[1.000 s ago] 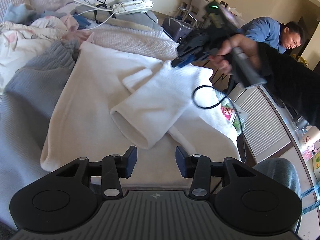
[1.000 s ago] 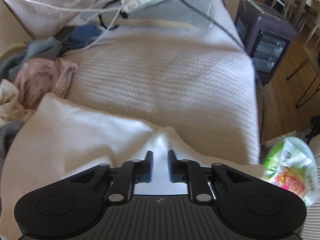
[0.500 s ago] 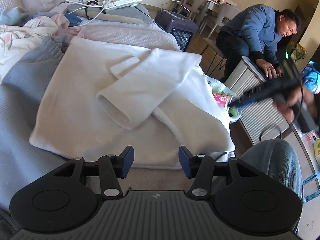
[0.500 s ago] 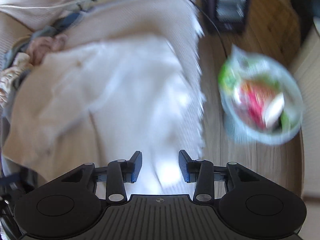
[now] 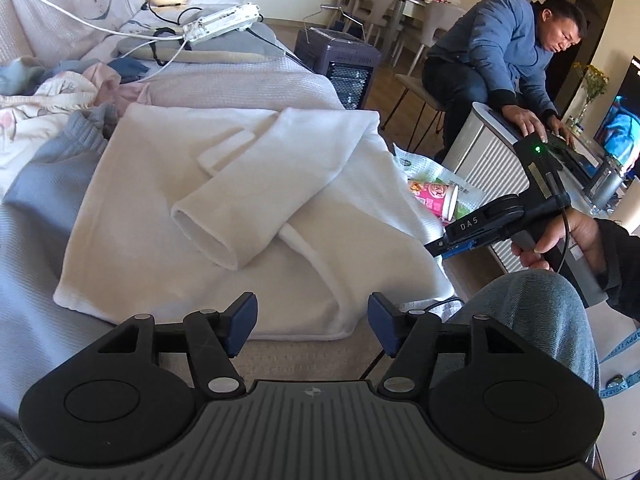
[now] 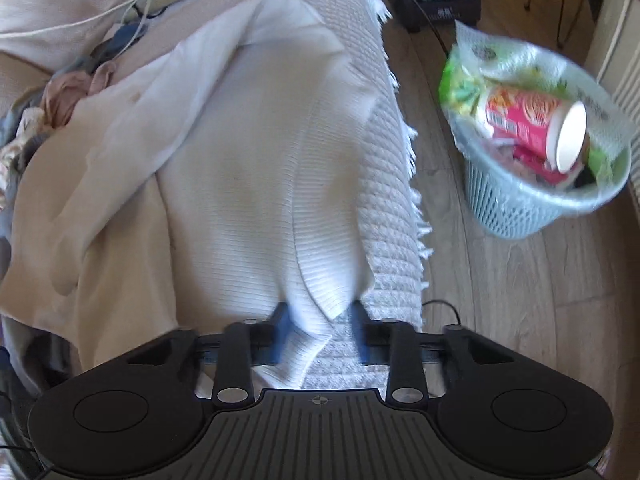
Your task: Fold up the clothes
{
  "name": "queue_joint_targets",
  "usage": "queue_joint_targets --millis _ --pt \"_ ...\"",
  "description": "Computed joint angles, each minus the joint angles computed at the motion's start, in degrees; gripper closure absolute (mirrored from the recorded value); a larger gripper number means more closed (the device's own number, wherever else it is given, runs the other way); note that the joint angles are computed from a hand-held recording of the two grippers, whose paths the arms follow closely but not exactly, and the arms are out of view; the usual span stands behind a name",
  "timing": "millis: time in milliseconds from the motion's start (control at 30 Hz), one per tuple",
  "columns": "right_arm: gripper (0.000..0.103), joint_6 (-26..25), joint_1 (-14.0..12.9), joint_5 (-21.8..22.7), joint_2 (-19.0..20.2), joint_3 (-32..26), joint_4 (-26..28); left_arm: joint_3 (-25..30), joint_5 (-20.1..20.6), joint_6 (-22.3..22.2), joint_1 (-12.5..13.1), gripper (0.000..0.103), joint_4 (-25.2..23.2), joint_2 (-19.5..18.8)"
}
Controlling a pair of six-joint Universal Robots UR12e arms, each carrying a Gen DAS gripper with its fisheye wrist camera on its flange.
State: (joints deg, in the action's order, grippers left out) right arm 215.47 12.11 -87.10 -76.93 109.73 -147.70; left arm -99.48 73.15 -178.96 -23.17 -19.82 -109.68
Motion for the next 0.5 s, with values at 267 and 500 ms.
queue_joint_targets --millis 267,500 --pt "0.088 -1.0 1.9 -4.2 -2.1 -0.8 -4.4 0.6 -3.4 1.6 0.1 0.045 0.1 -0.1" --pt "0.088 -1.2 2.2 -0.6 -1.8 -4.7 -6.1 4.1 -6.5 6.2 -1.7 0.033 3.6 -2.4"
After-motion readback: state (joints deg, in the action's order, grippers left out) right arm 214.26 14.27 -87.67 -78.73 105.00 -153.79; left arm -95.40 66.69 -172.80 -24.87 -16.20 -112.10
